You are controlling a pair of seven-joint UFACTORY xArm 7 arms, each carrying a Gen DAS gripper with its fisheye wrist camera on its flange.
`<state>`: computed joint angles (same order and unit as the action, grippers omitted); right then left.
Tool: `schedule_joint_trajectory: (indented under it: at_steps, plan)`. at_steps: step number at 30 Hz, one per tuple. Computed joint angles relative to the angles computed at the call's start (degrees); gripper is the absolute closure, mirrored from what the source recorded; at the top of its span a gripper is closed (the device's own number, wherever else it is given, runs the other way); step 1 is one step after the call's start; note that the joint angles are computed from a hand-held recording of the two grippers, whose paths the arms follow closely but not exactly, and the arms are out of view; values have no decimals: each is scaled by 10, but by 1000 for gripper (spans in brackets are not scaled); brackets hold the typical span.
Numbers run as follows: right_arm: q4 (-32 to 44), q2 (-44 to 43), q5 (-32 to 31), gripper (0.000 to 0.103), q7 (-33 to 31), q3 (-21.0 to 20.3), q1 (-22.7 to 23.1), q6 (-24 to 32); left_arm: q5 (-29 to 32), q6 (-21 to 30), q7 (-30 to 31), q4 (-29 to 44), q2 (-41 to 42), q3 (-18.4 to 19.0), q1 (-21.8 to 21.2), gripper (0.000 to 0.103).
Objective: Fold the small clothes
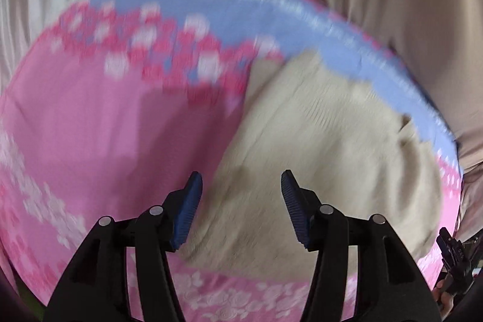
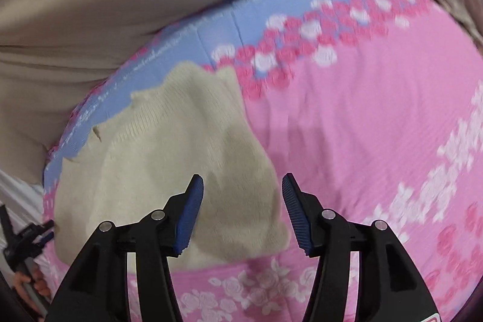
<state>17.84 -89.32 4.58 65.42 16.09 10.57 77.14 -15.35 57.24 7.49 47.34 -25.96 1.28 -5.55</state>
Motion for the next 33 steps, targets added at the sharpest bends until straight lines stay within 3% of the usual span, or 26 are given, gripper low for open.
schedule_joint_trajectory:
  at_steps: [1,2,3,4,5,7,9,11,14,15,16,17,19,22,24,25,26,29,30,32,33]
  plan:
    - [-9,-6,7,49,4,1,4,-5,-10,13,7,-7,5,5,-5,52]
    - [-17,-1,8,64,2,2,6,-15,-17,13,11,-13,7,6,-7,64]
    - [-20,9,5,94,-7,1,10,-26,-26,6,14,-20,4,8,-7,73]
    - [-15,25,5,95,-15,-5,6,-26,-29,-1,6,-20,3,9,-3,87]
    - [-9,17,-2,96,-6,-6,2,-23,-38,2,-1,-13,4,15,1,91]
    - [9,-7,-16,96,5,0,-9,-8,-50,12,-21,1,13,27,15,91]
    - [2,-18,-19,94,0,-1,-6,24,-19,14,-27,-1,28,19,27,90]
    - [-39,-7,10,93,-19,-33,15,66,5,9,-13,-10,40,11,29,89]
    - [-11,-15,-3,85,-12,-13,0,78,-17,30,-14,17,26,20,27,87]
    - [11,0,-19,78,-17,-5,-10,69,-40,40,-17,35,25,26,24,85]
    - [28,18,-35,70,-29,-5,-19,48,-59,37,-15,57,29,28,18,74]
    - [44,49,-50,53,-49,-13,-27,19,-60,26,-11,76,38,21,14,50]
    - [64,117,-73,47,-90,-34,-41,-45,-31,-14,-13,118,74,-7,7,28]
    - [86,249,-98,47,-152,-68,-64,-141,9,-35,-11,167,150,-34,-10,29]
    - [94,330,-94,50,-186,-94,-72,-177,22,-31,-6,183,189,-33,-28,43]
    - [99,369,-89,64,-199,-103,-74,-186,31,-16,6,195,213,-29,-35,82]
    - [101,385,-82,95,-211,-107,-71,-187,41,1,0,205,227,-47,-17,99]
    - [89,334,-80,97,-195,-89,-79,-216,-39,-23,6,191,204,-6,-26,99]
    - [81,301,-80,97,-180,-84,-88,-223,-42,-25,5,191,202,-24,-2,99]
    - [59,270,-84,95,-157,-81,-110,-217,-22,-30,-28,193,217,-24,6,99]
    - [52,281,-85,85,-159,-86,-116,-202,-6,-22,-42,198,234,-26,8,98]
